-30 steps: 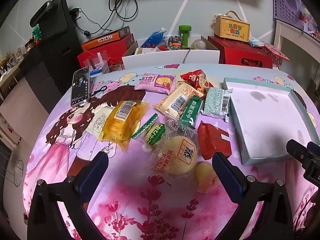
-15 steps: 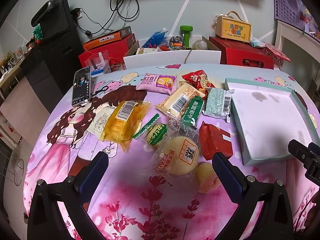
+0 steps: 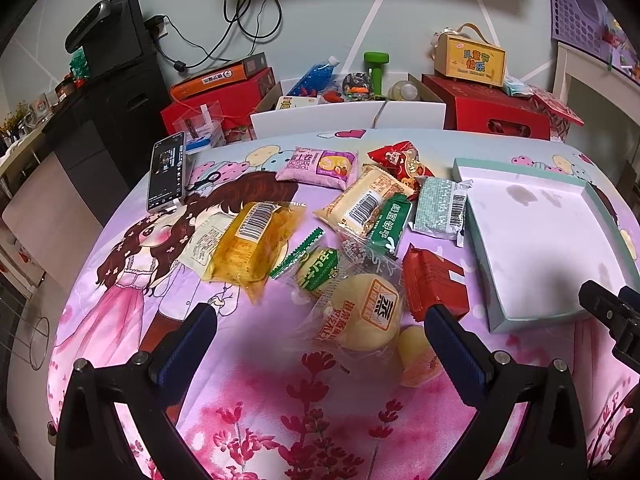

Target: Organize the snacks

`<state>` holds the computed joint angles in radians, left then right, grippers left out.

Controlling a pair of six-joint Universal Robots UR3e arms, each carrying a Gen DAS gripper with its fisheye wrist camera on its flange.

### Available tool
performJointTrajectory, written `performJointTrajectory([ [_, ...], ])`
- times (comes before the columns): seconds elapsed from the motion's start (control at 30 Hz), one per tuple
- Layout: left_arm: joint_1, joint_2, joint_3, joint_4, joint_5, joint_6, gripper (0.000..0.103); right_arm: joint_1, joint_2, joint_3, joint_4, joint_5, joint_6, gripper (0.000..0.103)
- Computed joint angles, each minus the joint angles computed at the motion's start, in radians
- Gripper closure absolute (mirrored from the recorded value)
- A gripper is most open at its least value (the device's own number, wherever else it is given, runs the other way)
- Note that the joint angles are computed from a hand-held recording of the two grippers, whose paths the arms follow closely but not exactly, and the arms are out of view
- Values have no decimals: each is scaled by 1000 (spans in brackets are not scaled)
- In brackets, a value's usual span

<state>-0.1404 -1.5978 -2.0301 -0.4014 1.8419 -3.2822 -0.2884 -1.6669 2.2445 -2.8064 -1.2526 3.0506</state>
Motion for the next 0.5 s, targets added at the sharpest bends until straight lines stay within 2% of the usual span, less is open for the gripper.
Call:
performJointTrajectory([
  [0.27,15,11,-5,-6,-15,-13,0,13,1,-9,-1,-3,5,0],
  [0.5,100,39,-8,-56,-104,-52,0,74,97,-79,-78,27,9,0],
])
